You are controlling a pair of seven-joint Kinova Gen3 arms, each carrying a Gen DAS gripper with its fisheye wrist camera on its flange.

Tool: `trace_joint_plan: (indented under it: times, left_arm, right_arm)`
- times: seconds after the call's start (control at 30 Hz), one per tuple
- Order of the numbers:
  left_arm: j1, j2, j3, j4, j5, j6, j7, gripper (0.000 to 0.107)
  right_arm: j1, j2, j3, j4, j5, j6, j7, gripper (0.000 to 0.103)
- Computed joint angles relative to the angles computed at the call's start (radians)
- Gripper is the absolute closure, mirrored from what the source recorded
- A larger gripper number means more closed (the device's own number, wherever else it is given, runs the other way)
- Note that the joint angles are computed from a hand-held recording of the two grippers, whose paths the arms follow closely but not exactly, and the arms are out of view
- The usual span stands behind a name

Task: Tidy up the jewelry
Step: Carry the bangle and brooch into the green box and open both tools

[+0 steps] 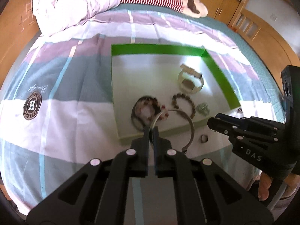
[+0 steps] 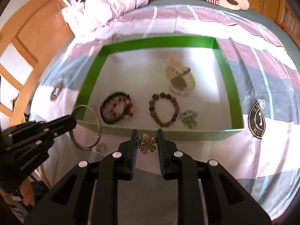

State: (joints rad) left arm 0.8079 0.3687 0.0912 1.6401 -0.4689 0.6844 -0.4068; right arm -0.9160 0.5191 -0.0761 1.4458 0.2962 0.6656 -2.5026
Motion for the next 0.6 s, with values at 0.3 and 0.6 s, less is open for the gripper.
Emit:
trace_joint_plan:
  times: [0.3,0.6]
  left_arm:
    - [0.004,0.035,-0.050,-0.060,-0.060,0.028,0.029,0.103]
    - [0.052,0.082,-0.065,-0.105,-0.135,0.086,0.082,0.103]
  right_arm:
    - [-0.023,-0.003,0.056,0.007,0.075,-0.026,-0.080,0.083]
    - [-0.030,0.021,0.086,0.006,0.145,-0.064,-0.141,0.083]
